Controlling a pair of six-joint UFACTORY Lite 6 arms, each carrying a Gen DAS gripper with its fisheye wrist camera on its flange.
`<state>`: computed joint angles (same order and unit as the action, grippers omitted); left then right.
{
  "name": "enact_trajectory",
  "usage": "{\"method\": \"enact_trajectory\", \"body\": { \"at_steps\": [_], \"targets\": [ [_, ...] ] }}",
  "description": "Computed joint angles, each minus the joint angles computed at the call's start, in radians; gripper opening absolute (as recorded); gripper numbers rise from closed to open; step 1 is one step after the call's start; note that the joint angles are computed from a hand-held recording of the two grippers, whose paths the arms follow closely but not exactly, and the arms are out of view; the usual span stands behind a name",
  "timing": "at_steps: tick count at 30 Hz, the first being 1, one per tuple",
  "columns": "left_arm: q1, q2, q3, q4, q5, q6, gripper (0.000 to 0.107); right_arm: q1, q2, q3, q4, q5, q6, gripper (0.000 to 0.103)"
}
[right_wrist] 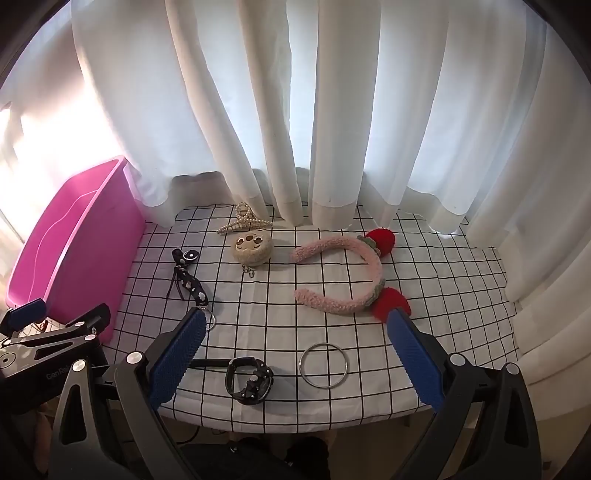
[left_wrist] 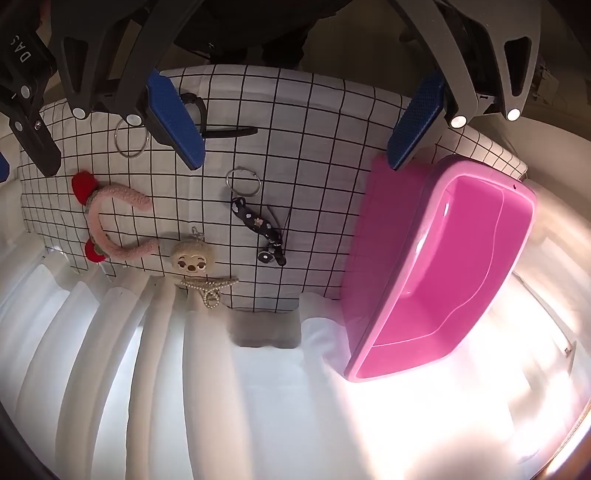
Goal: Organize jewelry
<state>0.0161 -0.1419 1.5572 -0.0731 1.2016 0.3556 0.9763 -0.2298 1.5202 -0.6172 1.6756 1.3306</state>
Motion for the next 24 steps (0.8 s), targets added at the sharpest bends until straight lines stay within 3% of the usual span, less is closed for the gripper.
{"method": "enact_trajectory", "body": {
  "at_steps": [24],
  "targets": [
    [-0.028,0.026,0.053,0.006,0.010,-0.017,0.097,0.038,0.000,0.014,-0.019,0.040,0.021,0.094]
  ]
}}
